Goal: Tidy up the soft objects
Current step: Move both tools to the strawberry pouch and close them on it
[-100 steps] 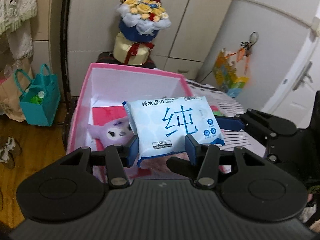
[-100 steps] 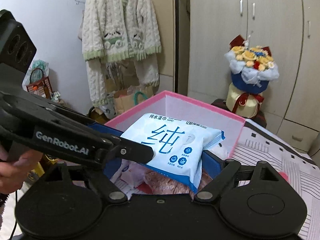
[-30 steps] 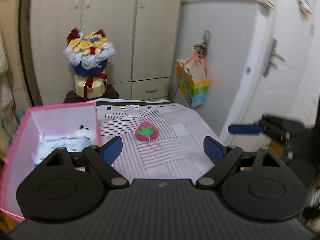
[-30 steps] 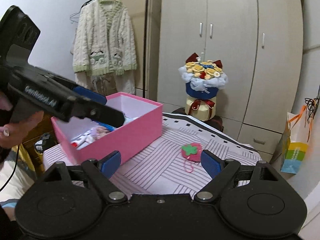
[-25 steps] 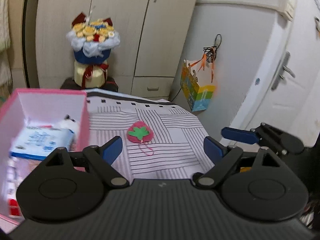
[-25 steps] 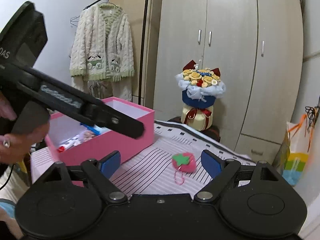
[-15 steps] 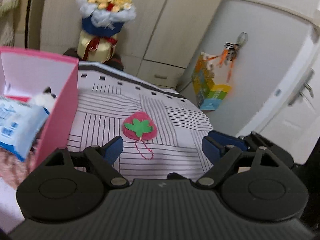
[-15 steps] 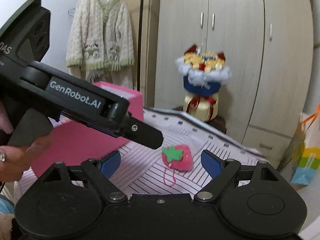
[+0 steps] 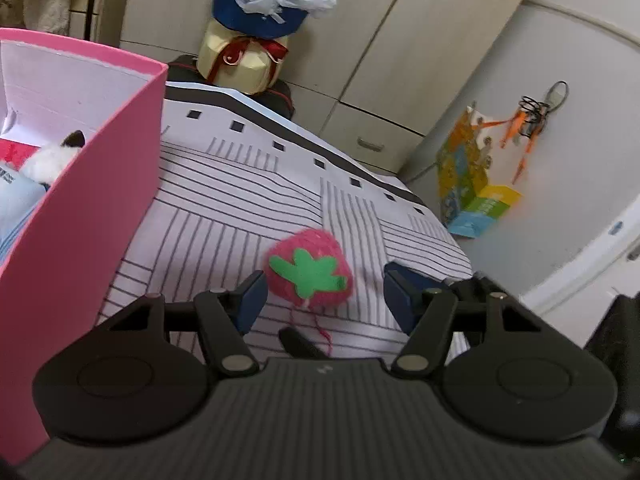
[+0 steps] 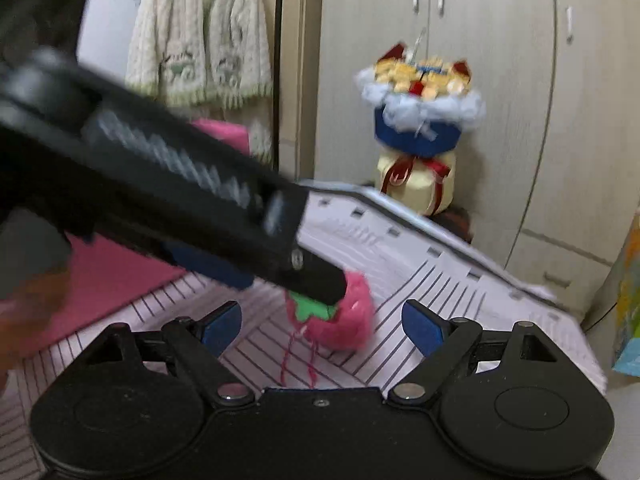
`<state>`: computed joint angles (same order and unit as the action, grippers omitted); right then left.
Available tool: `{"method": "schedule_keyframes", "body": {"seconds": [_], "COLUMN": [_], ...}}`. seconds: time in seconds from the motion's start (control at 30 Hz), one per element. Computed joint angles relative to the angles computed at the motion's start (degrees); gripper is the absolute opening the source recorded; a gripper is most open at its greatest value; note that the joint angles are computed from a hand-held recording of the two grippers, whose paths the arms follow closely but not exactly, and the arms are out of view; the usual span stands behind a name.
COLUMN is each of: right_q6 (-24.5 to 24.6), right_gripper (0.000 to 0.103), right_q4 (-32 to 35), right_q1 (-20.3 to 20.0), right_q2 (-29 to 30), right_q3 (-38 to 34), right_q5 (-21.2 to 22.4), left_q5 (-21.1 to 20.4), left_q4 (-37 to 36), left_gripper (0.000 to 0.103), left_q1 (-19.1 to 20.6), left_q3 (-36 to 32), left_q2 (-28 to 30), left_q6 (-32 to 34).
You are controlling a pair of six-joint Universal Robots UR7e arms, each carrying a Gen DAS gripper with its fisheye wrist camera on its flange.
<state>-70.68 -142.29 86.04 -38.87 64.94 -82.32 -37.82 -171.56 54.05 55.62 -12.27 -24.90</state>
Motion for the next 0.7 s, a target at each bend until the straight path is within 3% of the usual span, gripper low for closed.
{"method": "schedule_keyframes", "body": {"seconds": [0.13, 0.2, 0.27, 0.33, 0.4, 0.47, 0.7], "right_q6": [1.35, 4.45, 7.44, 7.84, 7.02, 5.6, 4.41], "right_gripper": [0.09, 0.09, 0.089, 0.08, 0.068, 0.063, 0.046], "right_q4": [1.65, 3.64, 6.43, 6.71, 7.08, 7.76, 1.16], "right_q1": [0.18, 0.06, -0.31, -0.48, -0.5, -0.51, -0.05], "right_q2": [2.57, 3.81, 4.45, 4.55, 4.38, 3.96, 2.39], "right_q3": [-3.29, -5.61, -7.5, -7.64, -7.36, -6.66, -1.84], "right_q5": [-2.49, -2.44, -1.54, -1.41, -1.38, -1.18, -3.55], "left_q5": [0.37, -1.0, 0.44, -0.08, -3.14, -5.19, -3.41], "left_q4": [3.02, 4.45, 5.41, 5.39, 5.56, 4.78, 3.63], "left_gripper": [0.059, 0.059, 0.059, 0.055, 0.046, 0.043, 0.038], "left_q1": [0.93, 1.46, 1.49, 1.76, 2.37, 2.84, 2.44], "left_q3": [-1.95, -2.26, -3.71, -3.88, -3.05, -2.64, -2.33], "left_q2": [0.68, 0.47, 1.26, 1.3, 0.6, 0.52, 1.26], "left_q6": [-3.95, -7.01, -6.45, -6.13, -6.55, -6.34, -2.43]}}
